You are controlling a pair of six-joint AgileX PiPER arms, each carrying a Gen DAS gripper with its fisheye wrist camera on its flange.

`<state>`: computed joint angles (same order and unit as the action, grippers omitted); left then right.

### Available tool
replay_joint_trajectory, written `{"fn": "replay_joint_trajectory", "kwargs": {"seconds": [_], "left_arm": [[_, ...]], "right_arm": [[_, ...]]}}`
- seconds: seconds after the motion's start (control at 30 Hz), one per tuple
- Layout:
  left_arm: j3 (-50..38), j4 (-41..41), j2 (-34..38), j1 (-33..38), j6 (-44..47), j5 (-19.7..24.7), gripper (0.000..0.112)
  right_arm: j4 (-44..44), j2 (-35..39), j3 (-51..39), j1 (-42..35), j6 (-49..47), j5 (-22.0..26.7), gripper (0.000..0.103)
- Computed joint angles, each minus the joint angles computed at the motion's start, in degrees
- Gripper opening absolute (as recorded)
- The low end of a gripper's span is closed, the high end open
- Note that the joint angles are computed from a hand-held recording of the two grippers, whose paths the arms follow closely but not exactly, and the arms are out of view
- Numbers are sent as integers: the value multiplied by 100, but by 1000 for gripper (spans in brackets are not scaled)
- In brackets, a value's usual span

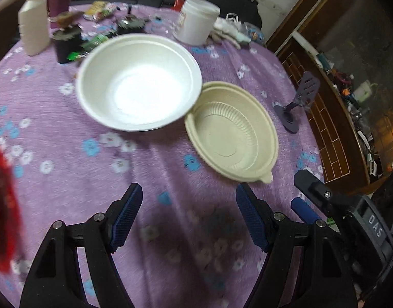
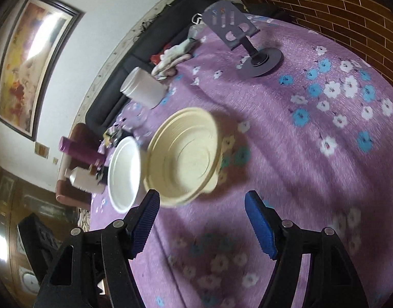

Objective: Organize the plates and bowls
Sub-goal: 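Move both grippers to the second beige ridged plate and grasp its rim, then lift the beige plate with both grippers and carry it toward the stack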

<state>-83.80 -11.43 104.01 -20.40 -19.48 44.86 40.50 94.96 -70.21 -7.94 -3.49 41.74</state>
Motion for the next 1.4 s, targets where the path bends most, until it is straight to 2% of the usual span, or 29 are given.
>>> {"fn": "replay_joint_trajectory", "kwargs": {"seconds": [0.13, 0.3, 0.43, 0.47, 0.5, 0.53, 0.57, 0.6, 0.63, 0.9, 1.23, 1.4], "left_arm": [[-588, 260, 568, -96, -385, 128, 75], [-1083, 498, 1039, -182, -679, 239, 75], [-1403, 480, 1365, -191, -796, 398, 75], [-1399, 460, 1392, -189, -805, 389, 75], [-1351, 438, 1384, -196, -753, 343, 71], [-1350, 527, 1379, -235, -719, 345, 49], [-1407, 726, 1396, -308, -670, 437, 33], [-1452, 728, 1406, -326, -586, 559, 20], [-1358, 653, 1342, -309, -553, 523, 19], [-224, 609, 466, -412, -334, 66, 19], [1271, 1221, -700, -668, -599, -719, 19], [1916, 1551, -1190, -803, -856, -1014, 19]], "right_arm": [[-226, 565, -571, 8, 238, 103, 67], [-540, 1126, -1182, 103, 558, 199, 53], [-785, 1537, -1560, 217, 839, 288, 52], [-793, 1577, -1554, 228, 862, 284, 47], [-757, 1596, -1533, 228, 823, 287, 29], [-751, 1573, -1483, 241, 727, 267, 19], [-758, 1516, -1408, 254, 652, 225, 12], [-697, 1448, -1310, 257, 549, 200, 10], [-757, 1379, -1234, 269, 596, 192, 10], [-674, 465, -171, 321, 467, -204, 11], [-574, -989, 1386, 588, 289, -719, 11], [-846, -1552, 1897, 820, 616, -874, 12]]}}
